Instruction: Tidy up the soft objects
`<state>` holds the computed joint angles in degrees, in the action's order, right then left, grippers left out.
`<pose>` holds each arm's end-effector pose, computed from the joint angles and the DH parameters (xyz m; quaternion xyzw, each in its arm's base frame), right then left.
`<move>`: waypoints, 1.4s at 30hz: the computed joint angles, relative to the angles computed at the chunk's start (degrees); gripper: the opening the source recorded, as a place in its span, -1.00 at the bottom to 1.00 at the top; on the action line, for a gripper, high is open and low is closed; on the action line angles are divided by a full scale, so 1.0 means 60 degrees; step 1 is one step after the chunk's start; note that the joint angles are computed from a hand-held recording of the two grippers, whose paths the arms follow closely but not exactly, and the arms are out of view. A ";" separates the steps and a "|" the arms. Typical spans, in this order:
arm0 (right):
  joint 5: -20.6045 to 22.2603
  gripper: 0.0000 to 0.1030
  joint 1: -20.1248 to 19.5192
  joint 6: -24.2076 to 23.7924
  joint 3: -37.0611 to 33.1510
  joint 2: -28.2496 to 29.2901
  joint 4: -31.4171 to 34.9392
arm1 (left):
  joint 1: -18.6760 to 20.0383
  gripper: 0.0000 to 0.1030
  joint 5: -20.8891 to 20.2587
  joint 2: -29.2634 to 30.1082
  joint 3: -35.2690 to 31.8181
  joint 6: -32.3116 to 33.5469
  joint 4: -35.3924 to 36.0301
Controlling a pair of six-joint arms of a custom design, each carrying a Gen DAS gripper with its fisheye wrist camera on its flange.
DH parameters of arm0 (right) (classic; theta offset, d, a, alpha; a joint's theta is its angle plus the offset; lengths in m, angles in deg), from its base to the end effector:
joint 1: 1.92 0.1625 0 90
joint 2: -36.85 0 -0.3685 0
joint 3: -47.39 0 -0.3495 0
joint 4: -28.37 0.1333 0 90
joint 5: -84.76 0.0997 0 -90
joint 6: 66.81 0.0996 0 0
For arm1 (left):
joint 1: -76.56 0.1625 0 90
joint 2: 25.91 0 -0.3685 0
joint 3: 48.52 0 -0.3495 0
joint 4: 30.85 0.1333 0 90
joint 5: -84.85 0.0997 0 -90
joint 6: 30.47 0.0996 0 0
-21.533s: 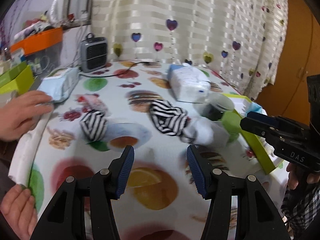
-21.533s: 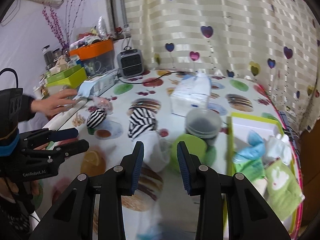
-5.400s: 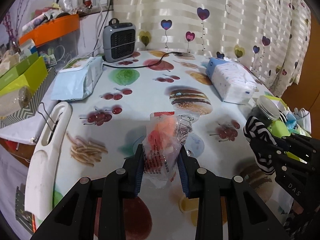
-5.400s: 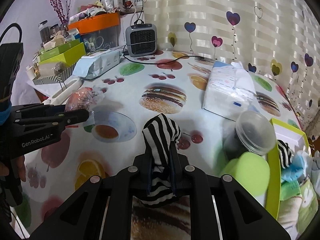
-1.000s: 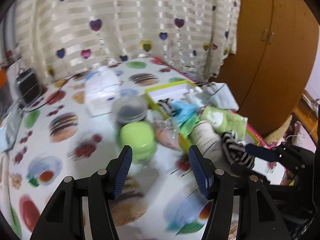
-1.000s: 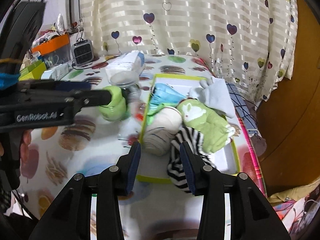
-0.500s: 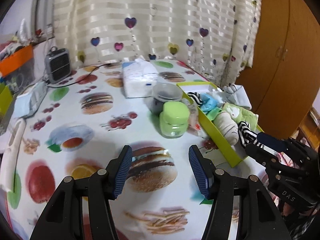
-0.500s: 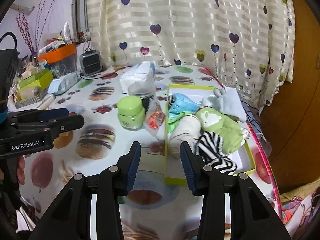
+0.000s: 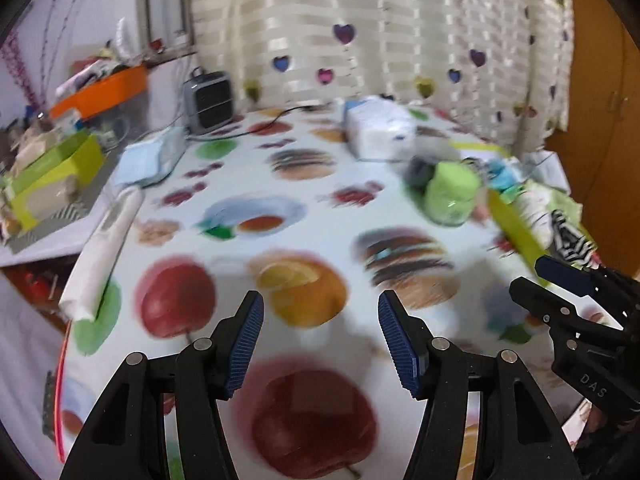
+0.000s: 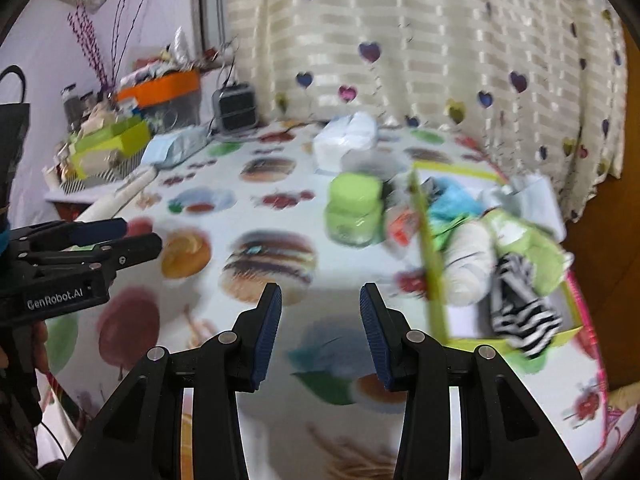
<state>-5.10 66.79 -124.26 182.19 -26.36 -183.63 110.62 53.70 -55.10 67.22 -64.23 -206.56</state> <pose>-0.0269 -0.4368 0.1732 0.2813 -0.8600 0.3299 0.2693 -0.2435 -0.4284 -0.0596 0.1711 0.8540 -0.3419 0.3528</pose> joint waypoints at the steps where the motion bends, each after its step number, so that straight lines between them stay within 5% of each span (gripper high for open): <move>1: -0.0193 -0.18 0.0086 -0.0032 -0.0068 0.0224 -0.0131 | 0.0065 0.15 -0.0021 -0.0050 0.0069 -0.0271 0.0173; 15: -0.2400 -0.18 0.0743 -0.0082 -0.1427 0.1859 -0.0236 | 0.0719 0.15 0.0368 0.0184 -0.0183 -0.1851 0.1170; 24: -0.2658 -0.08 0.0868 0.0230 -0.2139 0.2100 0.0076 | 0.1049 0.17 0.0267 0.0641 -0.0817 -0.1333 0.1077; 31: -0.2582 0.26 0.0771 0.1084 -0.2544 0.1847 0.1191 | 0.1181 0.43 0.0313 0.0908 -0.1099 -0.0958 0.0593; 42: -0.2559 0.32 0.0744 0.1039 -0.2764 0.1828 0.1496 | 0.1246 0.70 0.0107 0.1067 -0.1486 -0.0763 0.0855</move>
<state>-20.46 71.25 -118.03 165.61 -15.39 -174.66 118.10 54.34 -48.69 58.30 -68.81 -201.42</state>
